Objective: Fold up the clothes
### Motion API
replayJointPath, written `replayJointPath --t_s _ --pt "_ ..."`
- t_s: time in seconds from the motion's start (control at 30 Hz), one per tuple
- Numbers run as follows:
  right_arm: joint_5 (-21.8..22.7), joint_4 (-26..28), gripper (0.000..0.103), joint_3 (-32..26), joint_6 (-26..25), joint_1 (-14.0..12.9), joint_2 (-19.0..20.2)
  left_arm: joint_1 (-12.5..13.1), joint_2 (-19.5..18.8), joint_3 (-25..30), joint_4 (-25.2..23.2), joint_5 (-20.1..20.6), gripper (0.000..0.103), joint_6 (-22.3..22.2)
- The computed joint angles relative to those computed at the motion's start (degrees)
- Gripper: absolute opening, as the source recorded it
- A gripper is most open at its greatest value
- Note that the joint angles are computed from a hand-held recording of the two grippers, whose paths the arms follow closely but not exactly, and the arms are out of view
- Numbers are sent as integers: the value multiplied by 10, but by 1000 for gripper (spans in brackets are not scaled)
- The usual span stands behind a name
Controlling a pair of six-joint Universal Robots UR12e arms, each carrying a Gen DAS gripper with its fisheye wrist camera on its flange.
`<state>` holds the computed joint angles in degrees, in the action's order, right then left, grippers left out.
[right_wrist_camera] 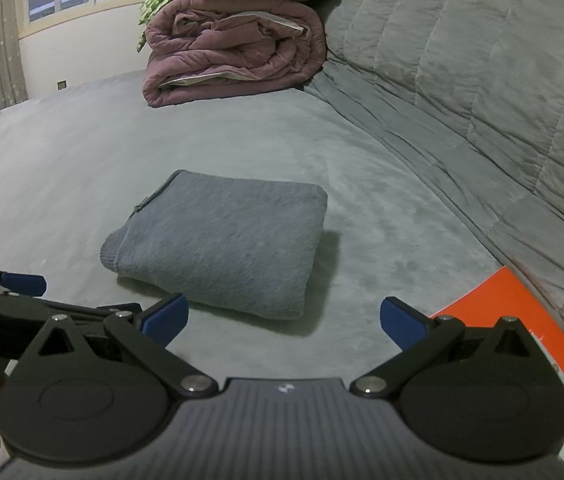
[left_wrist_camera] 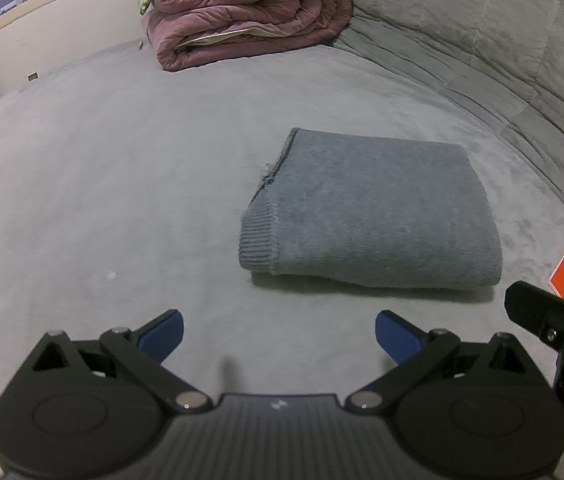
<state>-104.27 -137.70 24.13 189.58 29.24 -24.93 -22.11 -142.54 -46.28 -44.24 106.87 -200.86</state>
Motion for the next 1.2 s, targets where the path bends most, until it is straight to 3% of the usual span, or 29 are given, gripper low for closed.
replayJointPath --t_s 1.2 --pt "-1 0 103 -8 -5 2 5 -1 1 -3 3 11 102 7"
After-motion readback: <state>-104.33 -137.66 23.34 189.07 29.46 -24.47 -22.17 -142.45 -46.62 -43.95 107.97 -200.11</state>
